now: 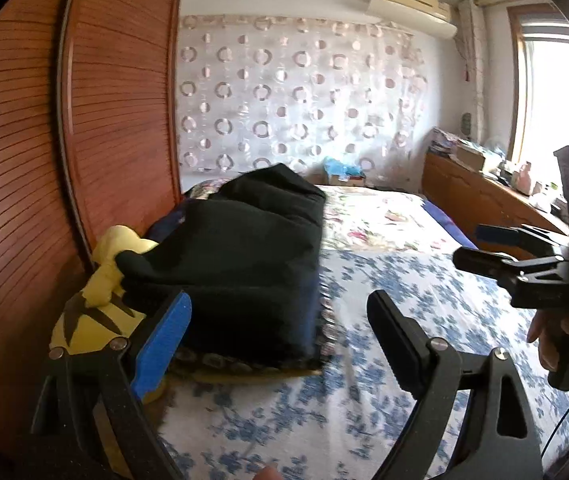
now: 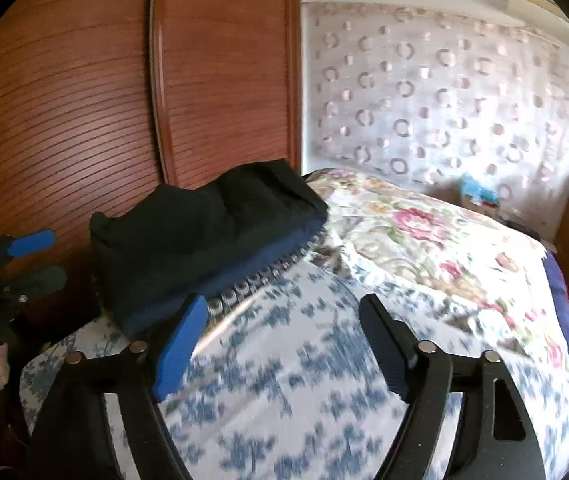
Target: Fold small clothes
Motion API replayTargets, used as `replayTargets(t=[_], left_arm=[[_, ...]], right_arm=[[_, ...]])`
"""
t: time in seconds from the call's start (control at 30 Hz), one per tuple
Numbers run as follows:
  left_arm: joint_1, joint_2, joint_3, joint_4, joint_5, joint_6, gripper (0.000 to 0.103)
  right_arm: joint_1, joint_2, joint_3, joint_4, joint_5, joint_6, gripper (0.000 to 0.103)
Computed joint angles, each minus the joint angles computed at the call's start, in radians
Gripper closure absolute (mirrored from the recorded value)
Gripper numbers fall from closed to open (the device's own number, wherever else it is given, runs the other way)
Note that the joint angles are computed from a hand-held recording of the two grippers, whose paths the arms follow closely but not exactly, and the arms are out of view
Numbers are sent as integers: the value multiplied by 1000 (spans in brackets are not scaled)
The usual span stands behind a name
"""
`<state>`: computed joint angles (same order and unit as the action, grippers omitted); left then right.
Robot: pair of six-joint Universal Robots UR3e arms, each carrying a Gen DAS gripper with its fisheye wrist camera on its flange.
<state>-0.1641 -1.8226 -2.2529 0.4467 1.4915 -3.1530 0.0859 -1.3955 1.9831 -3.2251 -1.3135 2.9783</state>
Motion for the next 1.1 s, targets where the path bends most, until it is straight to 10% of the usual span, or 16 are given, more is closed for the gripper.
replayTargets(t=[0.43,1.1], left_arm=[[-220,3,90,-69,101,-29,13],[-395,44,220,-170,226,-53,13]], right_arm=[[59,-284,451,-285,-240,193,18],[524,59,400,-637,-863,415,18]])
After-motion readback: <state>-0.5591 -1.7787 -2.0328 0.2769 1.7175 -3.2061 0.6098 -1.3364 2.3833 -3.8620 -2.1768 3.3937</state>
